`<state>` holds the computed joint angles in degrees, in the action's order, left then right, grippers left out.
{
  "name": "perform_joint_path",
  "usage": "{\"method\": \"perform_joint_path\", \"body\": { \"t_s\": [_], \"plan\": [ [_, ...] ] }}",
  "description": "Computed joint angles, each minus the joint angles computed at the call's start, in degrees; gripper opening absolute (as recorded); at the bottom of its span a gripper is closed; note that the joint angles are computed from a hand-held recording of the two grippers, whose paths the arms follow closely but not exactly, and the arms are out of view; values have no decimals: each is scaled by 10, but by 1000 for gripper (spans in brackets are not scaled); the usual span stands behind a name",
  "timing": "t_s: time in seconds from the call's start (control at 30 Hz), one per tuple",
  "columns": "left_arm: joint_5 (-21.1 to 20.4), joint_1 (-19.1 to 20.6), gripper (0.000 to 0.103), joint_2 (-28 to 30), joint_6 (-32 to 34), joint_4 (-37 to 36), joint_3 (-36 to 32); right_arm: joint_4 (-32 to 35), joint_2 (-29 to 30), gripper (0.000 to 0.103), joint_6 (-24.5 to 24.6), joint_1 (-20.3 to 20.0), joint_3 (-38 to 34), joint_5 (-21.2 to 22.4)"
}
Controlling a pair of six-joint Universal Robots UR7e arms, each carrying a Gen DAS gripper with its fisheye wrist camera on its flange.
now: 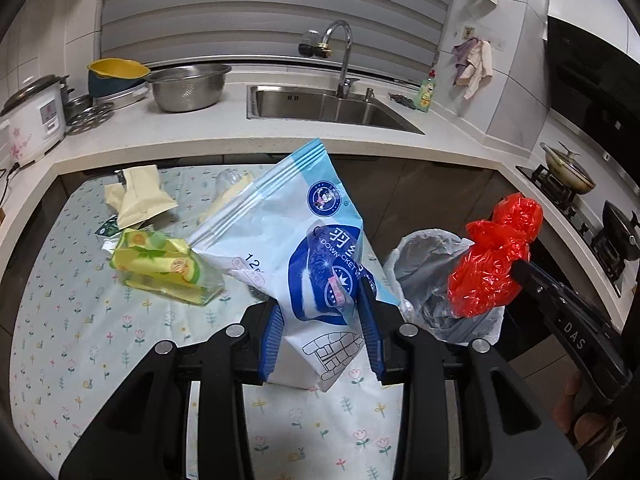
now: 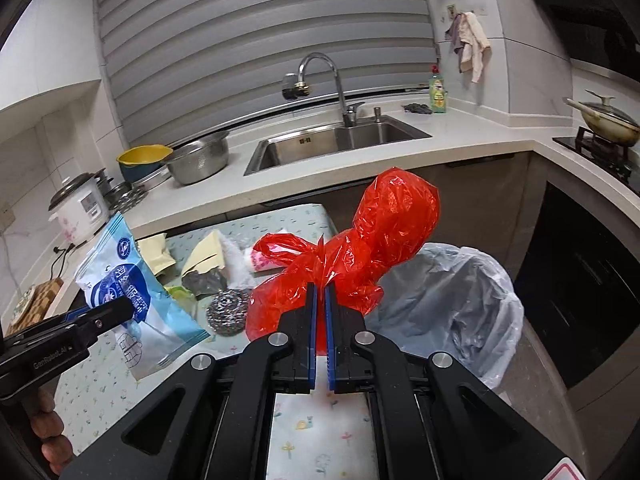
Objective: Collect trash
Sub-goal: 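Open the left tool over the bin while the right tool holds the red bag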
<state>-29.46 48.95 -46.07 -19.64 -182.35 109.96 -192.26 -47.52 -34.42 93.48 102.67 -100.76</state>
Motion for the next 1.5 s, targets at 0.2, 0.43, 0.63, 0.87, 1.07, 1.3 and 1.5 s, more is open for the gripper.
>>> {"method": "perform_joint_path", "body": {
  "t_s": [0.2,0.43,0.63,0.87,1.07,1.3,1.5],
  "plan": [
    [-44,2,34,48,38,9,-60,-18,-23,4,8,-24,2,-12],
    [-114,21,34,107,84,49,-150,-31,-34,4,16,-45,1,-29],
    [-152,42,36,165,127,81,-238,-38,-34,4,21,-58,-4,-42],
    [-174,63,62,208,144,109,-313,-35,-21,4,24,-60,-21,-59],
    [-154,64,69,208,160,85,-310,-29,-7,4,21,-58,-39,-60],
    [-120,66,73,187,155,55,-285,-20,18,4,4,-46,-70,-58],
    [-81,64,74,174,164,27,-266,-10,41,6,-6,-35,-100,-61]
  ]
}}
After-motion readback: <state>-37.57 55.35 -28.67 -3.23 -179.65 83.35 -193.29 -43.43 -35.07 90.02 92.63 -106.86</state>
